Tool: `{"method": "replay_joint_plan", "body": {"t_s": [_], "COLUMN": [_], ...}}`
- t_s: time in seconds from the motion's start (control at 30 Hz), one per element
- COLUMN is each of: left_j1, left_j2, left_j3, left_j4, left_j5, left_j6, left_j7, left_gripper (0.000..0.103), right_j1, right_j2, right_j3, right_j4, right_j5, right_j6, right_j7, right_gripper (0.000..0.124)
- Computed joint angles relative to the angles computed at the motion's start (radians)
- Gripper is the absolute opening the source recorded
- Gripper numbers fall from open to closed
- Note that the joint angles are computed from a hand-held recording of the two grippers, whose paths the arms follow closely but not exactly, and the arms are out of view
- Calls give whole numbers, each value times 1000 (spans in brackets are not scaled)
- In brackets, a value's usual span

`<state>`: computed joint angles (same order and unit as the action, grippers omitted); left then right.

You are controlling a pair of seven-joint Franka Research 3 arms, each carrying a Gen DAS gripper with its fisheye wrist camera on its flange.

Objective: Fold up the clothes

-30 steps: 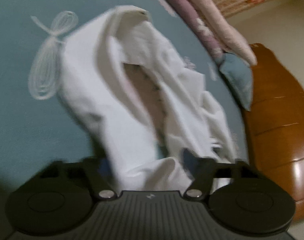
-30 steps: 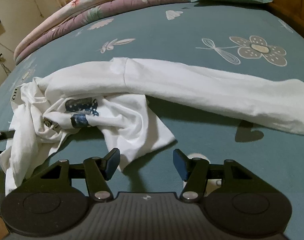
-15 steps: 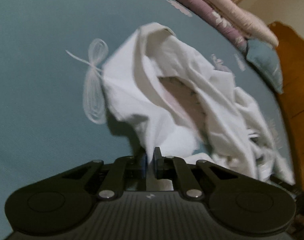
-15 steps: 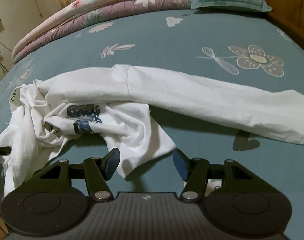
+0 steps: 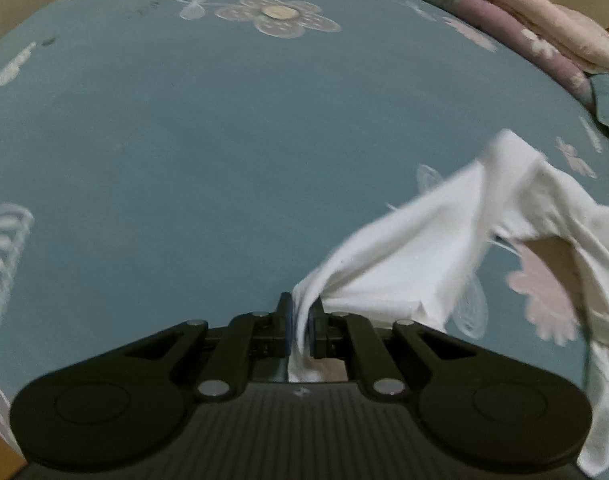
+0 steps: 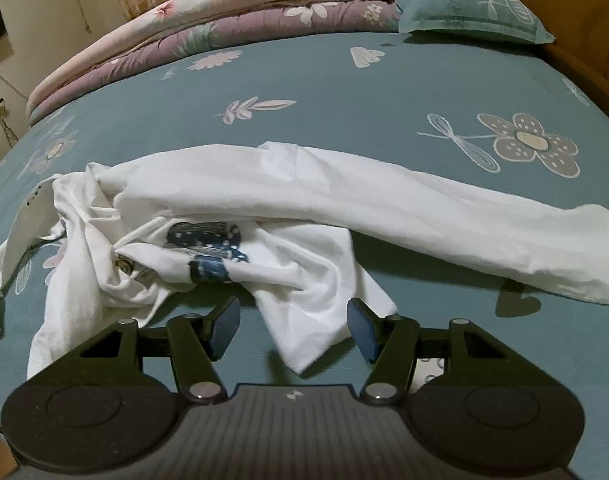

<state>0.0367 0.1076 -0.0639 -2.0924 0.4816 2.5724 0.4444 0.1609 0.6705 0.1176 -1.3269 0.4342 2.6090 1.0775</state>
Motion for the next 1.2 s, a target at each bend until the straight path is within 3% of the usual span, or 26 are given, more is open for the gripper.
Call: {"method": "replay_joint_plan", "body": {"t_s": [0.2,0.3,0.43,0.5,0.67,0.73,0.9,1.1,1.17,1.2], "left_j1": [46,71,66,57,47,40,12,-19,-20,-18], "left_j2": [33,56,66,33,-93,-139,-176,-95,-87,-82], "left_j3": [36,42,41,43,24,5,-43,-52,-41,-36], "left_j4": [54,76,88,47,-91,-135,-191,-159,-159,-156], "left_j5": [26,0,6,42,135,203,277,308,324,316], "left_j6": [-32,-19,-26,-12,13,8,35,48,75,86], "left_j7": [90,140,182,167,131,124,174,167,147,153], "left_gripper": [7,16,19,28,39,48,58,58,47,30], "right_j1": [36,52,68,74,91,95,109,122,130,135], "right_j2": [-30,-44,-65,-71,-74,-67,-41,-42,-53,-58], "right_j3": [-16,-23,-27,-28,-31,-26,-12,4,-5,-12], "right_j4": [-44,-63,-92,-99,-102,-90,-48,-42,-57,-67], "right_j5": [-25,-44,-65,-73,-95,-101,-111,-110,-117,-124], "right_j6": [33,44,63,69,82,77,53,46,55,61], "right_j7": [42,63,81,91,113,113,101,62,59,62], "right_gripper": [65,65,65,66,66,66,66,66,66,66]}}
